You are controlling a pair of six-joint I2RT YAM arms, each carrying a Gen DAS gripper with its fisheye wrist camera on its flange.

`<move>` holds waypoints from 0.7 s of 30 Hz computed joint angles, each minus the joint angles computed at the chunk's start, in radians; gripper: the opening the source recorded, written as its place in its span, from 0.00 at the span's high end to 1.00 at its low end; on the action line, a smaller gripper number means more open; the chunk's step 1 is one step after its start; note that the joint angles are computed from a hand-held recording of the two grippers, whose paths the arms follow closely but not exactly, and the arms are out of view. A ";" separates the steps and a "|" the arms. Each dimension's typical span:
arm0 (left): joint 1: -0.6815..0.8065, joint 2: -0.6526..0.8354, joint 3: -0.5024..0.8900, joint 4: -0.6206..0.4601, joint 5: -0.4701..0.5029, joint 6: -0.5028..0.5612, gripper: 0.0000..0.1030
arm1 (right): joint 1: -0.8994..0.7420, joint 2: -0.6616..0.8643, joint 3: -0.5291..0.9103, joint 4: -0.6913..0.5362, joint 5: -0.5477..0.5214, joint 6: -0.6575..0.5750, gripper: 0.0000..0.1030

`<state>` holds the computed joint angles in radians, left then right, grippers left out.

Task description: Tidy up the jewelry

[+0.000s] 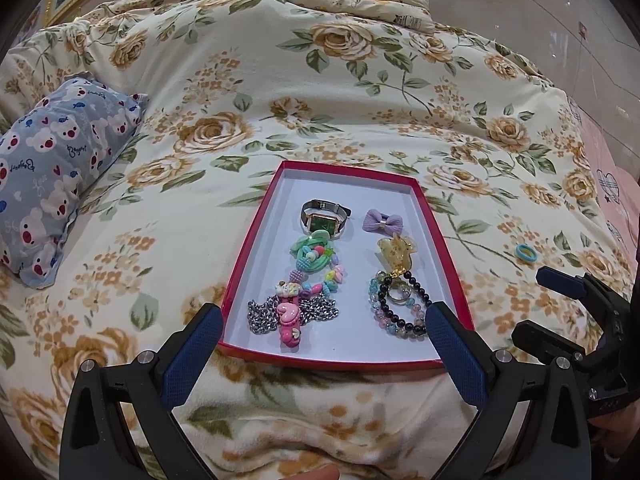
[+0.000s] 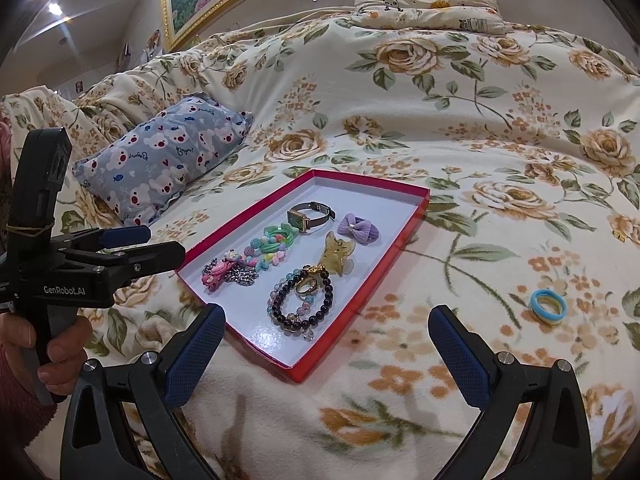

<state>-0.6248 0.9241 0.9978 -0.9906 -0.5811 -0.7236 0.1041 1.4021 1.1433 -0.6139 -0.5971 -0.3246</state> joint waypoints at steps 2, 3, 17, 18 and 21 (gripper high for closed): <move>0.001 -0.002 -0.001 0.000 0.000 -0.001 0.01 | -0.001 -0.002 0.003 -0.001 0.001 0.000 0.01; -0.001 -0.001 -0.001 0.000 -0.002 -0.001 0.01 | -0.002 -0.002 0.004 0.000 0.000 0.001 0.01; 0.000 0.001 0.013 -0.009 -0.011 0.010 0.01 | 0.004 -0.005 0.006 0.002 -0.002 0.007 0.01; 0.002 0.001 0.014 -0.010 -0.011 0.011 0.01 | 0.004 -0.005 0.005 0.003 -0.003 0.007 0.01; 0.006 -0.001 0.015 -0.012 -0.007 0.016 0.01 | 0.005 -0.006 0.006 0.003 -0.004 0.010 0.01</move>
